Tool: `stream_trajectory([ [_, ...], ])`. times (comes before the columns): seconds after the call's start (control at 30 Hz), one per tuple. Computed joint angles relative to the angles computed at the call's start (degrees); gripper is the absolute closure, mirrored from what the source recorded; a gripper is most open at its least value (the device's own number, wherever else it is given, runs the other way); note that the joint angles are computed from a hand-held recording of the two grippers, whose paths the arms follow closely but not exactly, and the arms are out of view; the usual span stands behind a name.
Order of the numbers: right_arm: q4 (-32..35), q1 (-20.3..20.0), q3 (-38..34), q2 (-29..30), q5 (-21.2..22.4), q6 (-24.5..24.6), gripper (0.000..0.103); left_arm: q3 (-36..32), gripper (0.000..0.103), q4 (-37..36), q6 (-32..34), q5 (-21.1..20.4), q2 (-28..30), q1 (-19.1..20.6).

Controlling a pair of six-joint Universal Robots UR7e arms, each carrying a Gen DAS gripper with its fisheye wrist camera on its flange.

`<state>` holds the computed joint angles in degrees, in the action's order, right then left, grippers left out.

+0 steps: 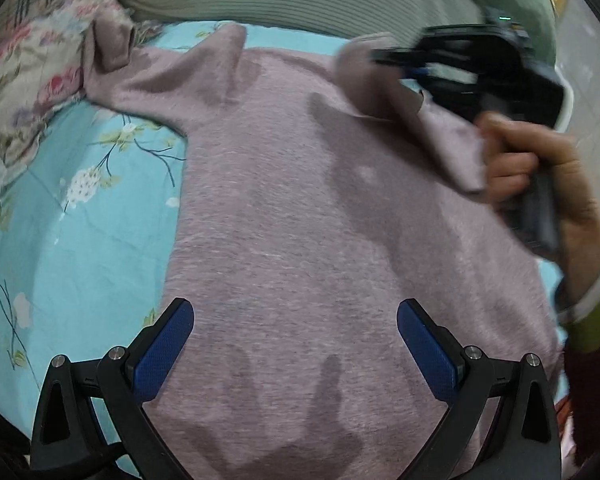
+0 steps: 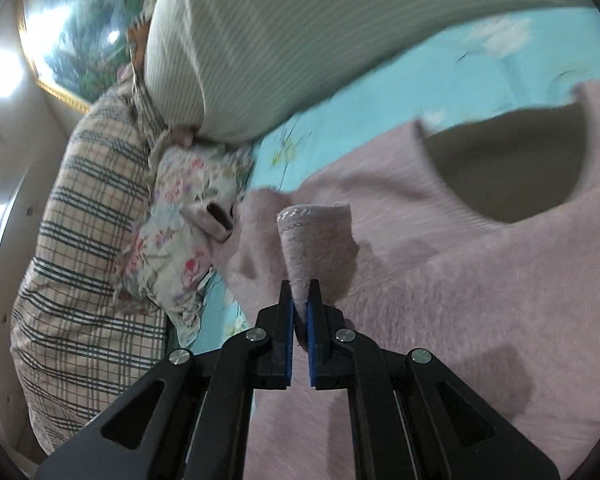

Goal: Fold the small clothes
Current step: 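Carry the held sleeve across the sweater body and open the right gripper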

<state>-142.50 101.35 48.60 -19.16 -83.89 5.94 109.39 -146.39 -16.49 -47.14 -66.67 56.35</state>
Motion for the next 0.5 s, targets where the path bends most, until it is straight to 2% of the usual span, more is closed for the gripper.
stream_trajectory([
  [0.07, 2.7, 0.3, -3.3, 2.4, 1.6, -0.7, 0.095, -0.3, 0.001, -0.7, 0.2, -0.4, -0.1, 0.7],
  [0.17, 7.2, 1.2, -6.5, 4.3, -0.2, -1.2, 0.091, -1.0, 0.001, -1.5, 0.4, -1.3, 0.0, 1.8],
  [0.2, 6.6, 1.0, -5.1, 3.5, 0.3, -1.6, 0.084, -1.6, 0.001, -1.8, 0.7, -1.8, 0.2, 2.2],
  [0.23, 4.8, 0.9, -2.4, 1.9, 0.3, -1.8, 0.071, -2.3, 0.001, -2.1, 1.2, -2.2, 0.7, 2.7],
  [0.3, 0.6, 0.6, 3.4, -1.7, -0.2, -2.2, 0.053, -3.7, 0.001, -3.0, 2.6, -2.8, 1.6, 3.3],
  [0.43, -8.1, -0.1, 15.3, -9.8, -0.5, -2.0, 0.050, -9.0, 0.001, -6.0, 7.4, -3.8, 5.4, 4.9],
  [0.5, -11.7, -0.2, 20.4, -13.4, -1.5, -1.3, 0.050, -13.1, 0.001, -5.2, 8.5, -5.0, 7.9, 6.2],
])
